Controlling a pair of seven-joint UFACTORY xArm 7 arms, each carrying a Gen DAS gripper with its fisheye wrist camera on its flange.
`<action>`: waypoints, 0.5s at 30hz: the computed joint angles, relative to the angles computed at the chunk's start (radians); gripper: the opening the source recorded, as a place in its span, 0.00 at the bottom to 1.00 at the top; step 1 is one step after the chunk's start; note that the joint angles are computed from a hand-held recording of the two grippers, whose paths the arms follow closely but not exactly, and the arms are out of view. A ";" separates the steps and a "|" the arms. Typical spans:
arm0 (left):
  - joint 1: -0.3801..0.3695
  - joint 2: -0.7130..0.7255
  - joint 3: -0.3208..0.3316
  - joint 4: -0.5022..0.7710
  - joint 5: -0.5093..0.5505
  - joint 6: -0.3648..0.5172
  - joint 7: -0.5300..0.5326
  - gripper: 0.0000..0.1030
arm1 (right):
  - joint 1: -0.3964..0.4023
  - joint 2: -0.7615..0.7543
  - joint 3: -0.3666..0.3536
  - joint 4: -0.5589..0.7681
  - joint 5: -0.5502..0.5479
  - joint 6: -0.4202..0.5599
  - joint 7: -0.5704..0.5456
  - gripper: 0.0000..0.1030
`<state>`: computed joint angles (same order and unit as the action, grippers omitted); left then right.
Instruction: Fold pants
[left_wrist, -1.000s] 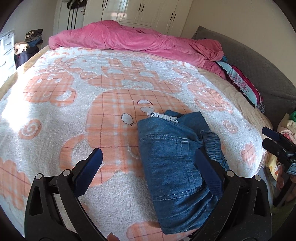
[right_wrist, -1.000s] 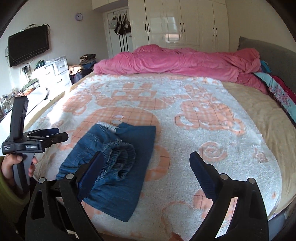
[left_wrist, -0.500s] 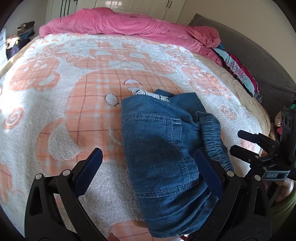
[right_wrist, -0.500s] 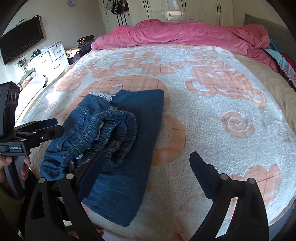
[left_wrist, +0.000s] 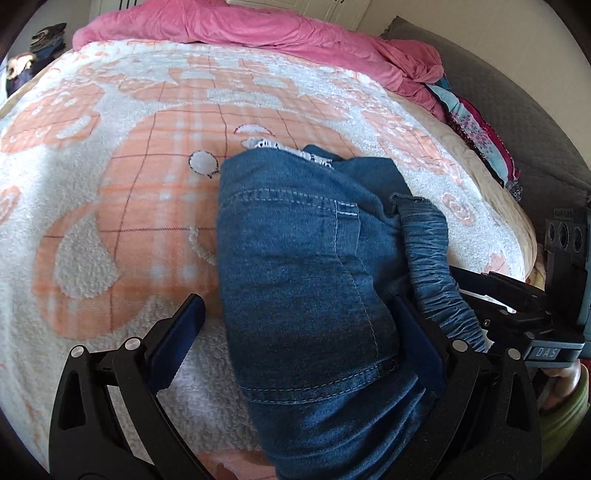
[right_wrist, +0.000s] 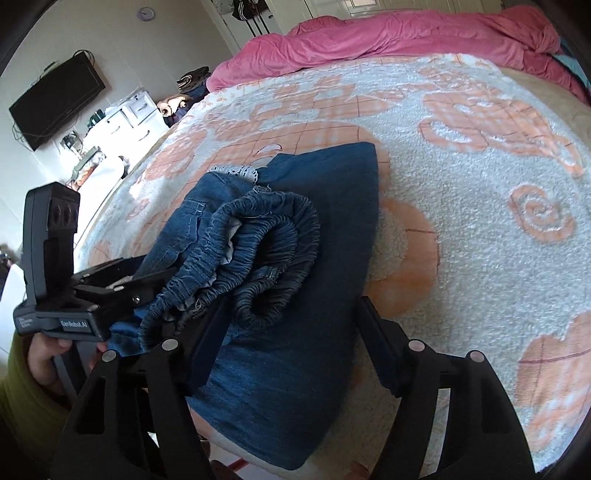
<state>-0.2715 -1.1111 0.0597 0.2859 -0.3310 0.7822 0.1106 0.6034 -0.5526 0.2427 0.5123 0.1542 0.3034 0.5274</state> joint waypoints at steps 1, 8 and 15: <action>-0.002 0.002 -0.004 -0.002 -0.001 -0.007 -0.002 0.90 | 0.014 0.005 -0.018 -0.004 0.016 -0.013 -0.009 0.70; -0.013 0.029 -0.007 -0.010 -0.012 -0.060 -0.023 0.83 | 0.108 0.053 -0.124 -0.010 0.122 -0.087 -0.121 0.79; -0.039 0.028 -0.005 -0.011 -0.014 -0.073 -0.013 0.55 | 0.182 0.058 -0.156 -0.021 0.187 -0.159 -0.242 0.47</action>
